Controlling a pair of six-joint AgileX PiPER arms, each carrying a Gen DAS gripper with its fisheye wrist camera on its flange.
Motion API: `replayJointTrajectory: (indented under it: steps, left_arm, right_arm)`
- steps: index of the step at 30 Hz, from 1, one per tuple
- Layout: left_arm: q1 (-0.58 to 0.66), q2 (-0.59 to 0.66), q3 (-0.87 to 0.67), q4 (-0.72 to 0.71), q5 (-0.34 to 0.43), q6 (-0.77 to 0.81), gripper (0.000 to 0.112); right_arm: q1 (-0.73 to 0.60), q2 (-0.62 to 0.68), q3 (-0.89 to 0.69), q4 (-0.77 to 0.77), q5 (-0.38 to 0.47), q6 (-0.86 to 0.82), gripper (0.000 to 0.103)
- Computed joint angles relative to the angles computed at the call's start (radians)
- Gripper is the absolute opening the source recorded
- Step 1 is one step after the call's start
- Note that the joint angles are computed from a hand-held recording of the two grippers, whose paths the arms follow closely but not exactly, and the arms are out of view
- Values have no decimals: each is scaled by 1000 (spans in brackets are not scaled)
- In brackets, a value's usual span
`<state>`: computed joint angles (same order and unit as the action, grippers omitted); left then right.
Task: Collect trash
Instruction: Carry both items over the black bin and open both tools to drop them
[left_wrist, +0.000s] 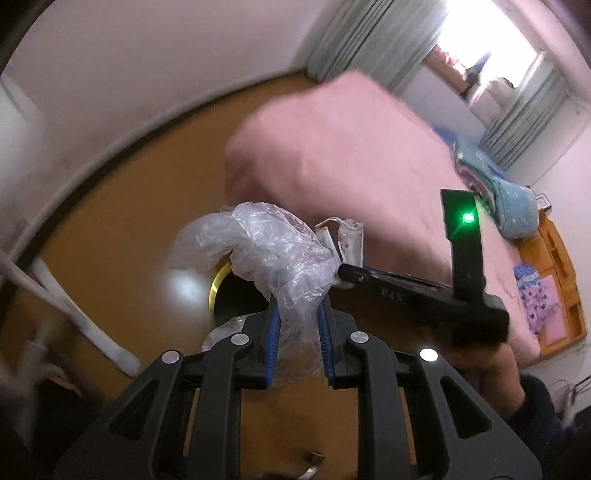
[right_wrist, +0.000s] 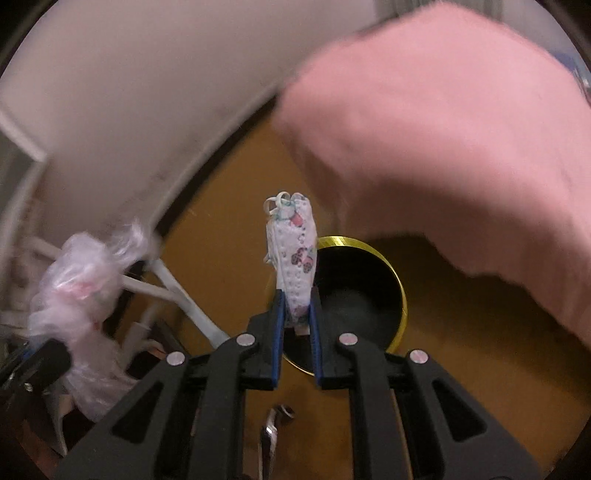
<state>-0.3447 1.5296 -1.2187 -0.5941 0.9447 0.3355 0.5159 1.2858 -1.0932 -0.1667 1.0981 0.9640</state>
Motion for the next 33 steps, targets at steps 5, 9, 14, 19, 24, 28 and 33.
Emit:
replayJointTrajectory:
  steps: [5,9,14,19,24,28,33]
  left_arm:
    - [-44,232,-17,-75,-92,88,18]
    - [-82,368,-66,-132,-113,103,18]
    - [-116,496,-179,-99,-129,58,19]
    - [-105,522,-171,-155,-157,85,66]
    - [-115,511,-150,-177,-185,98,66]
    - [-108,474,-108,-179,-192,107,70]
    - [-97,400,-43,-159,-217,111,72]
  right_arm:
    - [-97,20,173,105,-109,-65,13]
    - [-131,32,217,152,-153,-92,13]
    - [-167,60,230,185,-192,-129,13]
    - [-185,43,246,189,-198,-140,13]
    - [-202,26,263,192,-197,-144,13]
    - [-210,19,270,209,-193,-158,13]
    - [-210,24,255,229,-190,-183,21]
